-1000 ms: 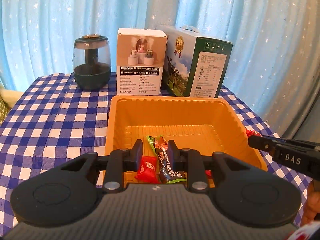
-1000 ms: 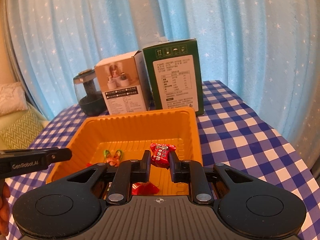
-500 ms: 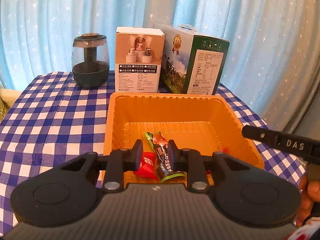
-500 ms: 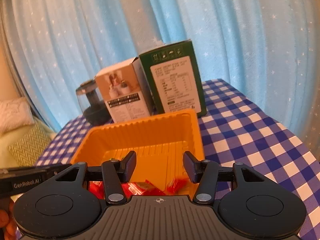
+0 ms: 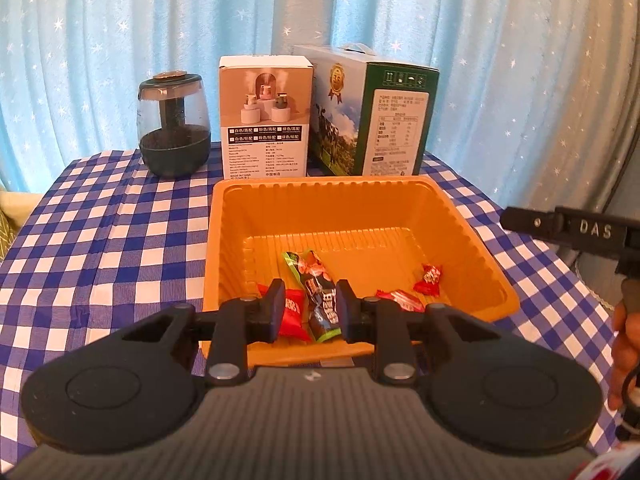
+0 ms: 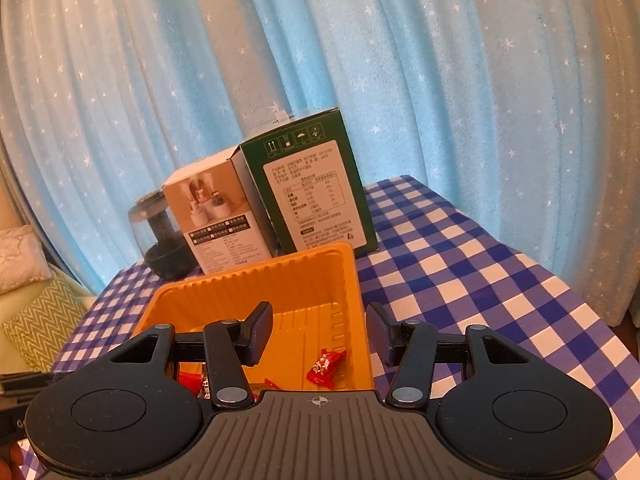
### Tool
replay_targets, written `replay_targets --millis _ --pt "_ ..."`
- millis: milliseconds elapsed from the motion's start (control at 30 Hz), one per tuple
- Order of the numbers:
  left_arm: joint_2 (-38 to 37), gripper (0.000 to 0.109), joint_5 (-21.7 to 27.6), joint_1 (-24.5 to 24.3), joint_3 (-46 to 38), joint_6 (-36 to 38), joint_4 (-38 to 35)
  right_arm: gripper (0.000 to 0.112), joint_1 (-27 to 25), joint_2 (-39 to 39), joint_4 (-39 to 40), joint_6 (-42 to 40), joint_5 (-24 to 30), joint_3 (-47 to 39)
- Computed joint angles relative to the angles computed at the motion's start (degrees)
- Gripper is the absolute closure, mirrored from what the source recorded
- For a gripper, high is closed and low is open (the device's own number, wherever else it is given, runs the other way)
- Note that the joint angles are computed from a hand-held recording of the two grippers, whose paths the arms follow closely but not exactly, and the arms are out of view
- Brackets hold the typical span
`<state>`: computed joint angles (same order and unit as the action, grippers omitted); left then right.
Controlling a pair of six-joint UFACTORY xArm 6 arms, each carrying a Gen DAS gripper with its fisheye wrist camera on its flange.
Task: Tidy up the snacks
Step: 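Return both tools to the remaining snacks on the tablecloth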
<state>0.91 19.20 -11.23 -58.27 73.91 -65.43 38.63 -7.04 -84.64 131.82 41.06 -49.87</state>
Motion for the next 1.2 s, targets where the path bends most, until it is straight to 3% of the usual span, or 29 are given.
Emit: replay_targets --millis 500,667,867,1033,1200 --pt "-13.16 0.081 1.33 2.12 13.69 4.05 -0.52 0.060 10.12 -6.25 4.53 -2.56 9.30 3.87" --pt "-20.18 0.074 2.67 4.01 20.73 5.89 -1.23 0.060 15.88 -8.57 6.85 -1.85 13.34 5.83" --pt "-28.51 0.067 5.31 8.04 29.69 2.91 2.63 0.060 24.41 -9.85 12.18 0.82 19.95 8.42" --pt "-33.20 0.059 6.68 11.00 35.03 1.45 4.03 0.060 28.94 -7.29 17.83 3.46 20.64 8.91" --pt "-32.12 0.059 7.96 12.80 36.37 -0.05 6.17 0.060 29.04 -4.73 21.10 4.08 17.14 9.04"
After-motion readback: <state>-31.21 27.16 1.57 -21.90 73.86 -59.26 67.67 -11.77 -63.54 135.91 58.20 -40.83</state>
